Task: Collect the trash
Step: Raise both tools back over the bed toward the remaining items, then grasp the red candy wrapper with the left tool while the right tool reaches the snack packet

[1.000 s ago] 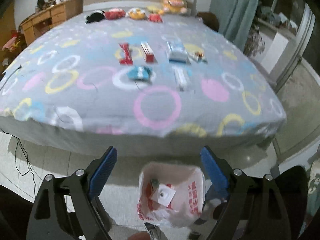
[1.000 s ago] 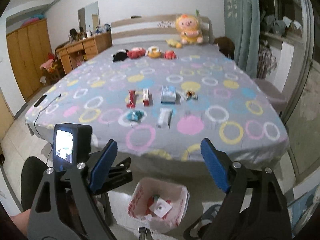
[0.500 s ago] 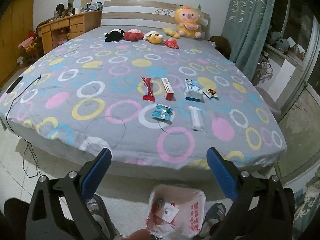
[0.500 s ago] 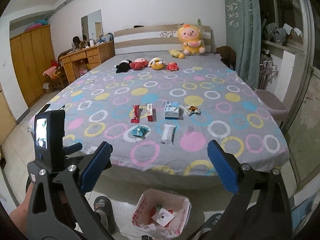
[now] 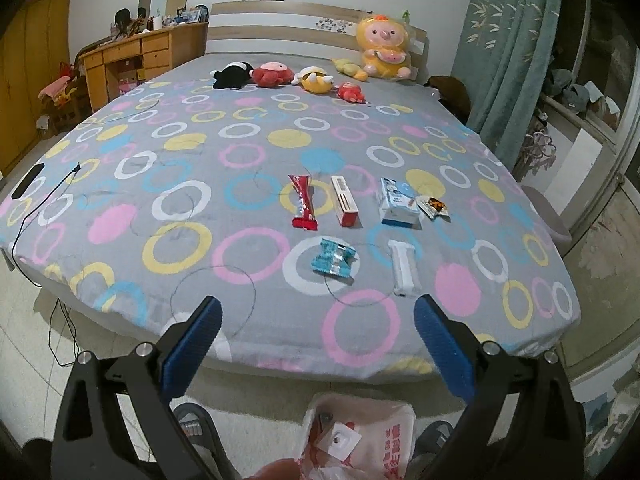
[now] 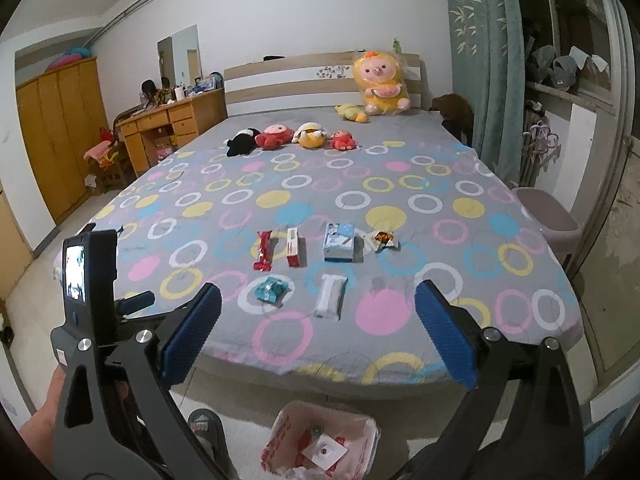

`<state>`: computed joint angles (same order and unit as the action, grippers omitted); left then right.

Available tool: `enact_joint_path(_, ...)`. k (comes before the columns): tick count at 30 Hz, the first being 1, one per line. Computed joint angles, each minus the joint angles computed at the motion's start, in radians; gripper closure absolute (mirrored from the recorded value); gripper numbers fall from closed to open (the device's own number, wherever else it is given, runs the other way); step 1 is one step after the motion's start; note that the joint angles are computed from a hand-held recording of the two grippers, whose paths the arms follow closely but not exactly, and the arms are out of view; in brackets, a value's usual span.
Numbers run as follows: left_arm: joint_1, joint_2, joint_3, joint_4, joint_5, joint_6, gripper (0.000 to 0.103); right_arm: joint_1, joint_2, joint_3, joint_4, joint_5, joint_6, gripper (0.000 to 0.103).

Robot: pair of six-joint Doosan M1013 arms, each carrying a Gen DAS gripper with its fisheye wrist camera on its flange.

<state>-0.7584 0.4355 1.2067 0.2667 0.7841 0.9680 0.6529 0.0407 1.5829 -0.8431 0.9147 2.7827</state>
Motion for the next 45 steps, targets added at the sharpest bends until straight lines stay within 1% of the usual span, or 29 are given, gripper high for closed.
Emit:
enact_joint_path(4,0.012,0.037,-0.053,0.001,0.022,0.024,0.009,-0.033,0.003,-0.010,0.002,-0.019,-0.020,0.008)
enact_joint_path(10,0.032,0.103,-0.144,0.004,0.054,0.076,0.009,-0.109,-0.001,-0.016,0.066,-0.091,-0.041,0.008)
enact_joint_path(14,0.043,0.153,-0.211,0.010,0.075,0.122,0.009,-0.151,-0.002,-0.023,0.075,-0.125,-0.054,0.008)
enact_joint_path(18,0.052,0.203,-0.274,0.007,0.091,0.157,0.009,-0.181,0.013,-0.038,0.079,-0.131,-0.069,0.007)
enact_joint_path(23,0.071,0.266,-0.347,-0.043,0.119,0.165,0.009,-0.218,0.060,-0.068,0.127,-0.128,-0.122,0.007)
enact_joint_path(29,0.084,0.327,-0.406,-0.081,0.135,0.149,0.009,-0.273,0.142,-0.111,0.256,-0.126,-0.219,0.007)
enact_joint_path(31,0.085,0.342,-0.413,-0.085,0.135,0.143,0.009,-0.282,0.172,-0.131,0.279,-0.102,-0.235,0.007)
enact_joint_path(33,0.086,0.365,-0.439,-0.089,0.160,0.149,0.009,-0.293,0.189,-0.136,0.300,-0.108,-0.254,0.007)
enact_joint_path(36,0.090,0.404,-0.500,-0.113,0.188,0.159,0.009,-0.300,0.223,-0.154,0.290,-0.087,-0.272,0.007)
enact_joint_path(37,0.089,0.408,-0.507,-0.105,0.186,0.164,0.009,-0.301,0.239,-0.164,0.277,-0.071,-0.278,0.007)
enact_joint_path(39,0.086,0.425,-0.532,-0.079,0.194,0.178,0.009,-0.309,0.255,-0.168,0.288,-0.077,-0.302,0.007)
enact_joint_path(45,0.094,0.495,-0.648,-0.081,0.279,0.210,0.009,-0.342,0.319,-0.212,0.296,-0.044,-0.342,0.007)
